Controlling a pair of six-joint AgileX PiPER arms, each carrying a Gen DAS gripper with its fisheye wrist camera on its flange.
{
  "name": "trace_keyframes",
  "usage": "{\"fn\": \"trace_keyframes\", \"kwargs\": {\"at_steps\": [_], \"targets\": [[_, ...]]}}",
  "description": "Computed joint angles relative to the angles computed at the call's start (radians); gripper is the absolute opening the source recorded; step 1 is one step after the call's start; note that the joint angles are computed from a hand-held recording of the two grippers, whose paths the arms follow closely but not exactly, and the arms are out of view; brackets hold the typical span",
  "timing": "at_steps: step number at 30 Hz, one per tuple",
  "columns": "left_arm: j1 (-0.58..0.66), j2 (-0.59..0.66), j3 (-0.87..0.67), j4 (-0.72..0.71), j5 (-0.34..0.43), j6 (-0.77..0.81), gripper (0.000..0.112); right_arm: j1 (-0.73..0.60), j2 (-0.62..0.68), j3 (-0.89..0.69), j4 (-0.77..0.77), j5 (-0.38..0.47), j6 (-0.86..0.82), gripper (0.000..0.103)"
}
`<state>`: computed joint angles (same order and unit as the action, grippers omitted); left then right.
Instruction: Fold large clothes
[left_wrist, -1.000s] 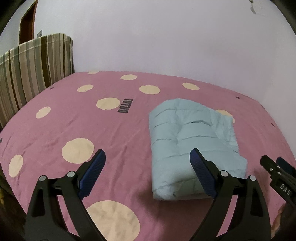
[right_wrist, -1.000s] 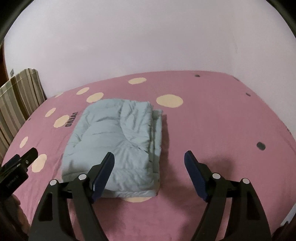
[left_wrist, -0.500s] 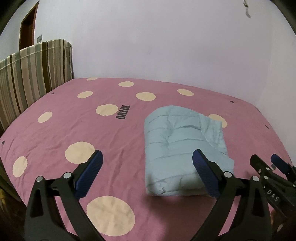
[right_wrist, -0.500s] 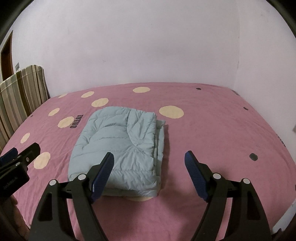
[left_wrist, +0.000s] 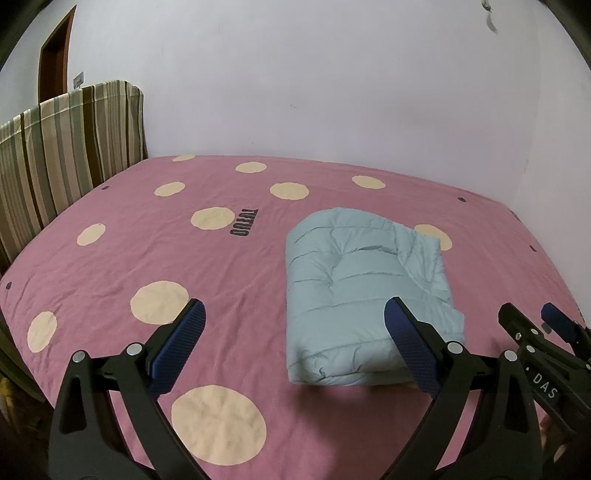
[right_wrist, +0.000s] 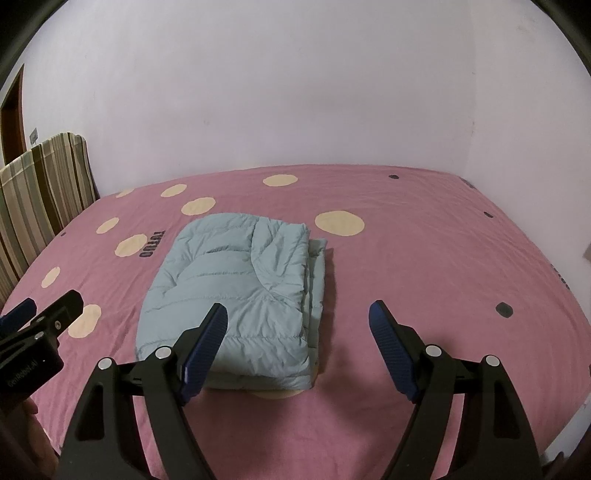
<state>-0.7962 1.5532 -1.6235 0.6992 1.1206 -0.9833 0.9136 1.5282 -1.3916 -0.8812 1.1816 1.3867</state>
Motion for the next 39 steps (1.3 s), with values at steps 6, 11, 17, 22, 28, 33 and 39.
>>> {"fn": "trace_keyframes", "kwargs": {"at_steps": [6, 11, 17, 22, 28, 33, 39], "targets": [[-0.007, -0.003, 0.003, 0.001, 0.000, -0.005, 0.097, 0.004, -0.003, 0.007, -0.003, -0.002, 0.010, 0.078], [-0.009, -0.002, 0.001, 0.005, 0.003, -0.009, 0.097, 0.004, -0.004, 0.008, -0.004, -0.006, 0.013, 0.078], [-0.009, -0.002, 0.002, 0.004, 0.000, -0.008, 0.097, 0.004, -0.008, 0.014, -0.005, -0.012, 0.016, 0.078], [-0.013, -0.005, 0.000, 0.003, 0.008, -0.010, 0.097, 0.004, -0.011, 0.017, -0.004, -0.012, 0.017, 0.078], [-0.012, -0.004, -0.002, 0.003, 0.009, -0.008, 0.097, 0.006, -0.011, 0.014, -0.005, -0.009, 0.015, 0.078], [-0.012, -0.008, 0.003, 0.003, 0.005, -0.008, 0.097, 0.006, -0.012, 0.014, -0.005, -0.009, 0.016, 0.078], [-0.021, -0.008, -0.006, 0.008, 0.011, -0.005, 0.097, 0.009, -0.010, 0.012, -0.006, -0.006, 0.019, 0.078]]}}
